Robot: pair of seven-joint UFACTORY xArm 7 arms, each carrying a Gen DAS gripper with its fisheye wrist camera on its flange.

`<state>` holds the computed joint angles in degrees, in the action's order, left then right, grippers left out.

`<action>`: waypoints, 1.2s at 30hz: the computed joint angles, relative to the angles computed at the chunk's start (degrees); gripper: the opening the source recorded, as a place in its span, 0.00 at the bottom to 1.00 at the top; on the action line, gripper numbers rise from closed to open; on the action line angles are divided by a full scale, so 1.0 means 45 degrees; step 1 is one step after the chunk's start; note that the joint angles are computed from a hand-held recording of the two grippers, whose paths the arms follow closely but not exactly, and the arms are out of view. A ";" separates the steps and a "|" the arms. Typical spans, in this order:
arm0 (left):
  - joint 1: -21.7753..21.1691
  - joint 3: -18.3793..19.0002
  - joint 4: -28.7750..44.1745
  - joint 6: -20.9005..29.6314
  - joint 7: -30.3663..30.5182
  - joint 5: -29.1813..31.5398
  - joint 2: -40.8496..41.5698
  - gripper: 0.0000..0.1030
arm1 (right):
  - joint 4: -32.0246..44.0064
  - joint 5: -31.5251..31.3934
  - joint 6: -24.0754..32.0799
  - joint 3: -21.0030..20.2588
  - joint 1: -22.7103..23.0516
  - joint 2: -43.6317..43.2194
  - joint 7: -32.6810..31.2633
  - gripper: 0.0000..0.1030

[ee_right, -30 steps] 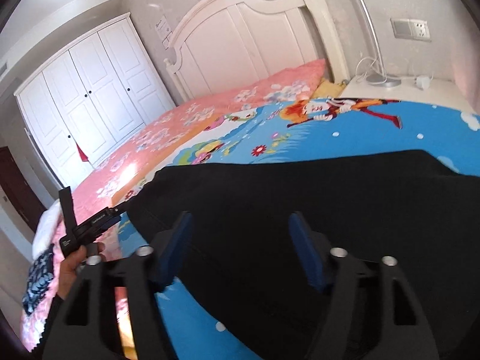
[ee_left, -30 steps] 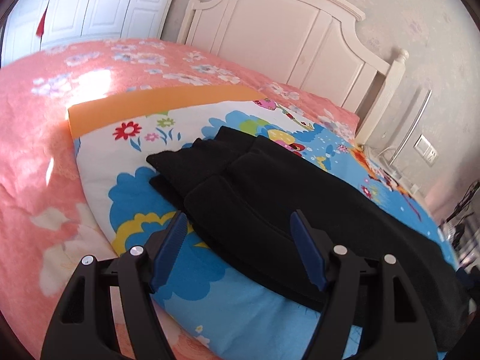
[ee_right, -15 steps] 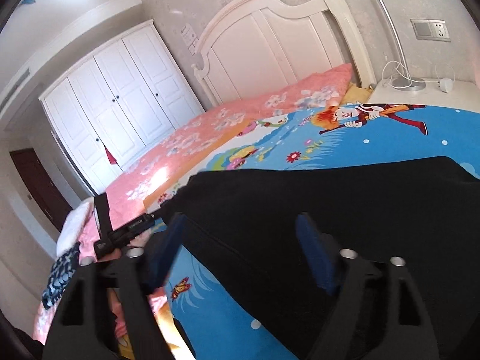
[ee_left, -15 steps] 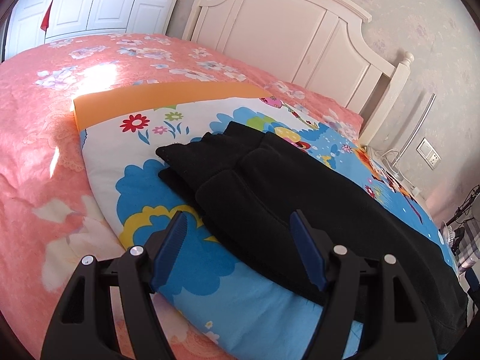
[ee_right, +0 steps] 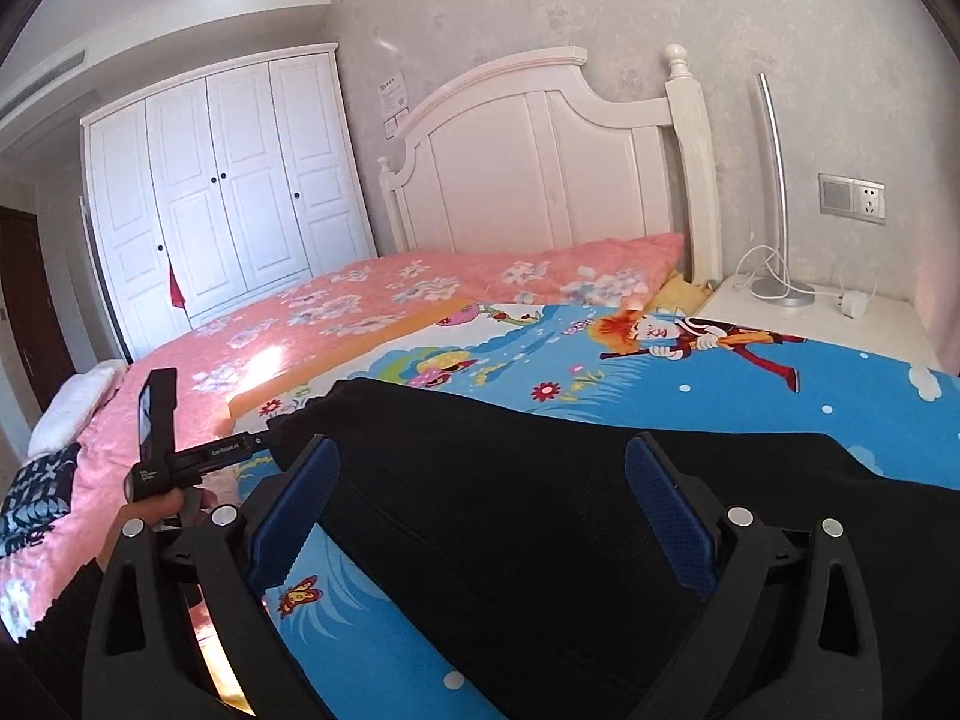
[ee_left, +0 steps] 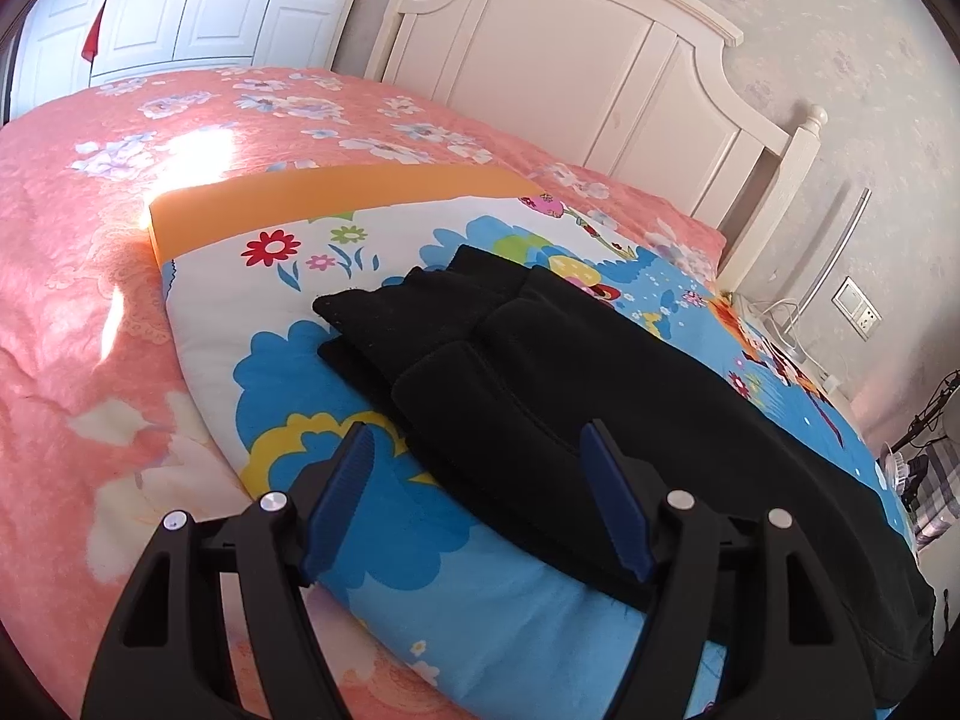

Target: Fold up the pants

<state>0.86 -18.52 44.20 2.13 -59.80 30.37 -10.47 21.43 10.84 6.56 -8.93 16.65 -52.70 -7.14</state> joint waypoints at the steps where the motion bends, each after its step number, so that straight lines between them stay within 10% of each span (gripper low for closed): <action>1: -0.0008 0.0005 0.0013 0.0014 0.0009 0.0005 -0.0001 0.69 | 0.0018 -0.0125 0.0038 0.0218 -0.0254 0.0082 0.0030 0.82; 8: -0.0112 0.0096 0.0019 0.0032 0.0074 -0.0072 -0.0005 0.69 | 0.0023 -0.0374 0.0261 0.0520 -0.0519 0.0222 0.0060 0.56; 16: -0.0232 0.0132 -0.0005 0.0045 0.0258 -0.0226 -0.0027 0.69 | -0.0004 -0.0446 0.0457 0.0591 -0.0581 0.0111 0.0160 0.50; 19: -0.0236 0.0122 -0.0027 0.0025 0.0291 -0.0271 -0.0039 0.69 | 0.0031 -0.0399 0.0542 0.0641 -0.0701 0.0126 0.0299 0.76; 25: -0.0276 0.0142 -0.0029 0.0032 0.0377 -0.0384 -0.0029 0.69 | 0.0005 -0.0463 0.0442 0.0642 -0.0731 0.0168 0.0395 0.92; 36: -0.1157 0.0859 -0.0281 -0.0308 0.1250 -0.1577 -0.0056 0.69 | 0.1052 -0.1119 0.2659 0.1732 -0.2057 0.2147 0.1287 0.93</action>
